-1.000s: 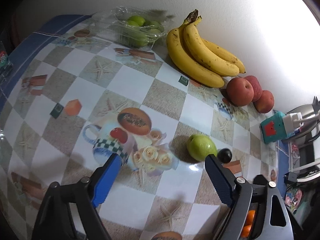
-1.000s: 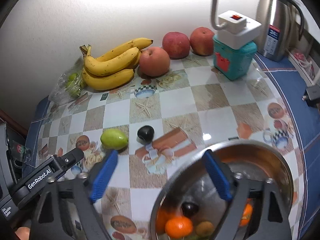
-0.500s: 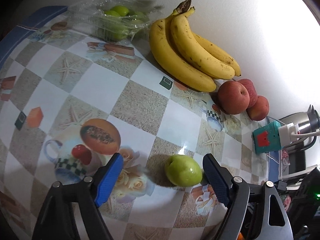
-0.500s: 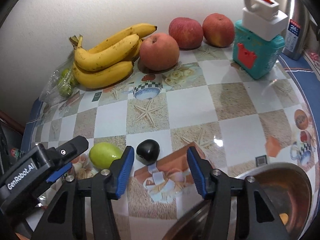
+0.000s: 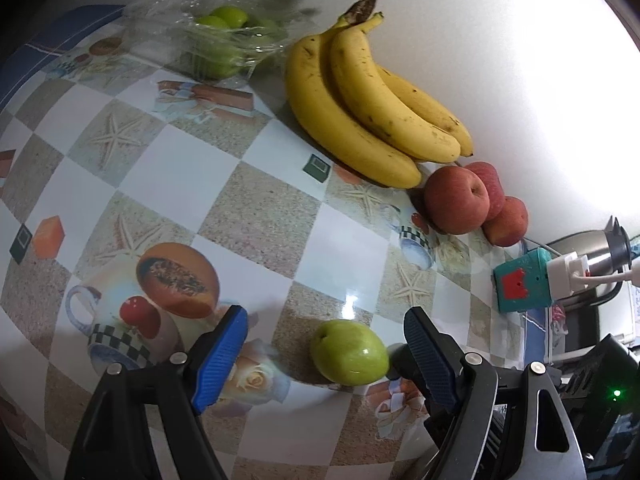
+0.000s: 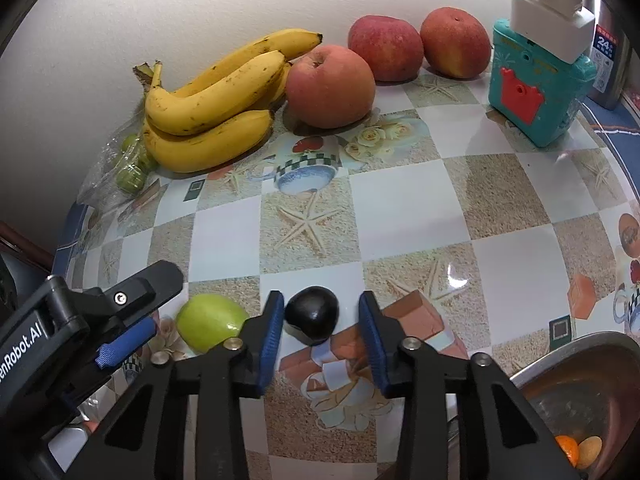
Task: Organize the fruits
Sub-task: 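Close the right tool on the black round fruit while the left tool approaches the green pear, then close the left tool on the green pear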
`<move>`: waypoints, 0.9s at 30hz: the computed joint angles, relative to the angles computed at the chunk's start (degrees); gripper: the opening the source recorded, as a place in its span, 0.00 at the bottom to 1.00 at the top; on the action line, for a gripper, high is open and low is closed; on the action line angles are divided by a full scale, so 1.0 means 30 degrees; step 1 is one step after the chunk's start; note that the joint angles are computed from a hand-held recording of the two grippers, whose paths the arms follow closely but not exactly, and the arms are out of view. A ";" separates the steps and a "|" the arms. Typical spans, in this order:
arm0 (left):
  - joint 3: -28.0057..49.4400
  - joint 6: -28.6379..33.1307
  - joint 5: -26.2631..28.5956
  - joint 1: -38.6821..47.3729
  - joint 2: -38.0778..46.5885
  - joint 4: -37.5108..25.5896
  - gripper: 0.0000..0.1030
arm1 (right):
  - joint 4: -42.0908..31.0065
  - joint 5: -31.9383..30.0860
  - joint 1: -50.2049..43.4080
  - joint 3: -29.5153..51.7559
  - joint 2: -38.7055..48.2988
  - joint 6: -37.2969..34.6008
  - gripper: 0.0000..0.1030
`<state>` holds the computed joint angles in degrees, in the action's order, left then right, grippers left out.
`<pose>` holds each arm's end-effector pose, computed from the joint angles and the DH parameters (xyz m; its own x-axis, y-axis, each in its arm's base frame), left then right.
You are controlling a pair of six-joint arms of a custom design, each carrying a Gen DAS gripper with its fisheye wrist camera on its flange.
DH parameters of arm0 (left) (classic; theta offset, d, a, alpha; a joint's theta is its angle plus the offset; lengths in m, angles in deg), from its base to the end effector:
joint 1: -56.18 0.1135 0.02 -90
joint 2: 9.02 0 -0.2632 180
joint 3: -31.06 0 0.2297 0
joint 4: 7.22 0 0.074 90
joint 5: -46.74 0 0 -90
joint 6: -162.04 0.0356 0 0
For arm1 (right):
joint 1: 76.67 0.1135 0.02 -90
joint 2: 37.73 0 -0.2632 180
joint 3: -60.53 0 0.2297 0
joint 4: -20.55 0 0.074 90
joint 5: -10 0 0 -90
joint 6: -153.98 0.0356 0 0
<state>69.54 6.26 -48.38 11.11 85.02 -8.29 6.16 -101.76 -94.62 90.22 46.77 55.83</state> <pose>0.1637 -0.1596 0.0952 -0.8534 -0.4306 -0.2936 -0.2628 0.8420 -0.4711 0.1612 -0.0383 0.0877 -0.9032 0.1542 -0.4007 0.0333 0.9556 0.2927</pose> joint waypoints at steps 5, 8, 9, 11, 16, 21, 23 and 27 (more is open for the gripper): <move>0.0314 -0.0017 0.0132 -0.0155 0.0346 0.0012 0.80 | 0.0253 0.0160 0.0538 -0.0209 -0.0183 0.0340 0.27; 0.0279 -0.0056 0.0247 -0.0073 0.0452 0.0191 0.80 | -0.0583 -0.0391 -0.0300 0.0024 -0.0338 -0.0205 0.27; 0.0242 -0.0086 0.0304 -0.0036 0.0487 0.0294 0.80 | -0.0925 -0.0356 -0.0560 0.0136 -0.0516 -0.0305 0.27; 0.0136 -0.0169 0.0513 0.0071 0.0590 0.0588 0.80 | -0.1530 -0.0354 -0.1410 0.0318 -0.0925 -0.0644 0.27; 0.0518 -0.0013 0.0863 0.0095 0.1091 0.0515 0.72 | -0.3242 -0.1066 -0.3868 0.1523 -0.1011 -0.1779 0.27; 0.1285 0.0254 0.1124 -0.0018 0.1627 -0.0094 0.63 | -0.4265 -0.1512 -0.5038 0.2331 -0.0961 -0.2357 0.27; 0.1666 0.0307 0.1331 -0.0035 0.1917 -0.0536 0.62 | -0.4404 -0.1567 -0.5227 0.2461 -0.0888 -0.2491 0.27; 0.2045 0.0330 0.1124 -0.0432 0.2255 -0.0668 0.57 | -0.4532 -0.1597 -0.5308 0.2511 -0.0759 -0.2650 0.27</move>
